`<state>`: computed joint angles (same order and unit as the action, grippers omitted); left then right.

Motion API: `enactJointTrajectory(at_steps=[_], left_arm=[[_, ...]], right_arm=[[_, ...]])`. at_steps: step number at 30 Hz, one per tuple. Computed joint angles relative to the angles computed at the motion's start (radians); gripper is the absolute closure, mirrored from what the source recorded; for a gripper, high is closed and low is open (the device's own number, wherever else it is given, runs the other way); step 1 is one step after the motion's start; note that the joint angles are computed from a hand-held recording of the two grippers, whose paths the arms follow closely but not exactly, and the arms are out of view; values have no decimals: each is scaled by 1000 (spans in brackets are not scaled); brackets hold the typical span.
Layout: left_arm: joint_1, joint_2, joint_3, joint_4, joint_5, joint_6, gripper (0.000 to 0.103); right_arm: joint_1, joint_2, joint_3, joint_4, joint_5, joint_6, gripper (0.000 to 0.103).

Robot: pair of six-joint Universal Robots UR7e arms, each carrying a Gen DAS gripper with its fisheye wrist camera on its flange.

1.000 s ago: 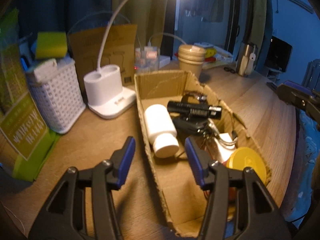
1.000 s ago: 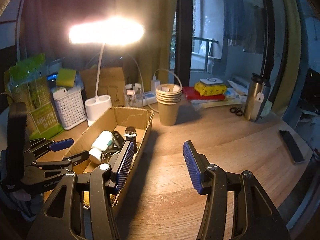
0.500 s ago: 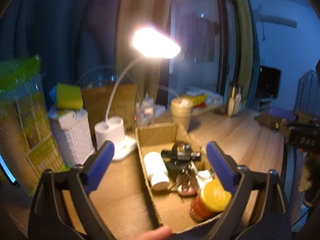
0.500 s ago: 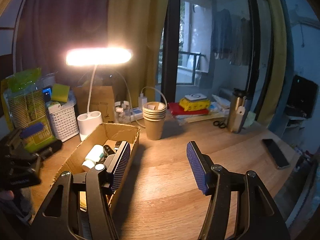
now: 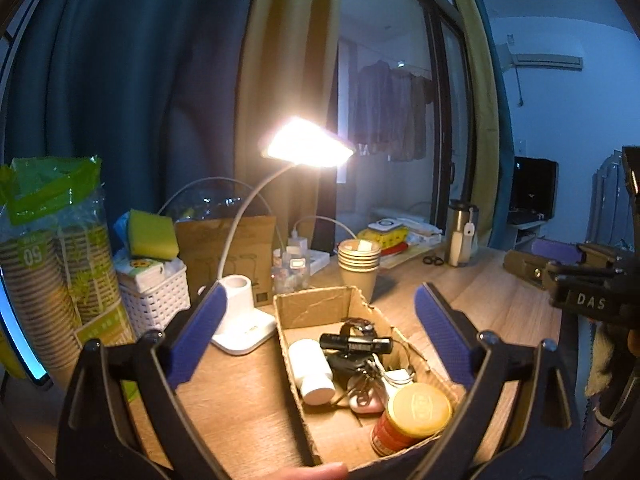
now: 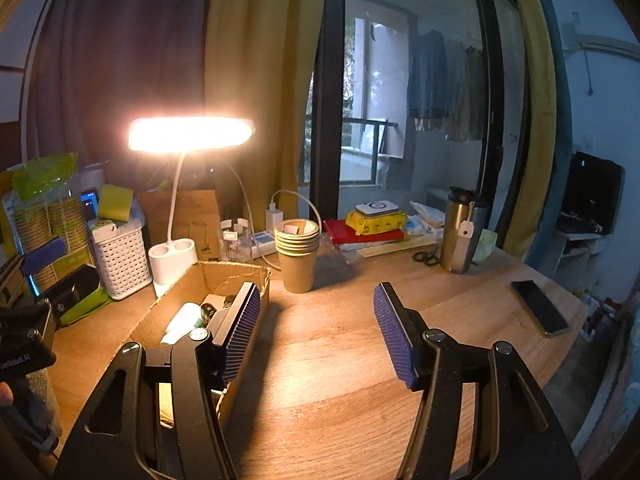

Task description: Organize rigid objects

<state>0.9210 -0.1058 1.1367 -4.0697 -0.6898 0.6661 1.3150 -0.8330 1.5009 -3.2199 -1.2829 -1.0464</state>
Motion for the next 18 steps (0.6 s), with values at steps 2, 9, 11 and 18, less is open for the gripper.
enactJointTrajectory(at_steps=[2, 9, 11, 18], left_arm=[[0, 1, -1, -1, 0, -2, 7], [3, 0, 2, 23, 7, -22, 7], [0, 3, -2, 10, 8, -14, 7], [-2, 6, -6, 7, 18, -5, 7]], right_arm=[[-1, -3, 7, -3, 3, -4, 40], [1, -3, 12, 1, 4, -13, 40], [1, -3, 12, 0, 3, -15, 40], [4, 4, 7, -12, -9, -13, 40]])
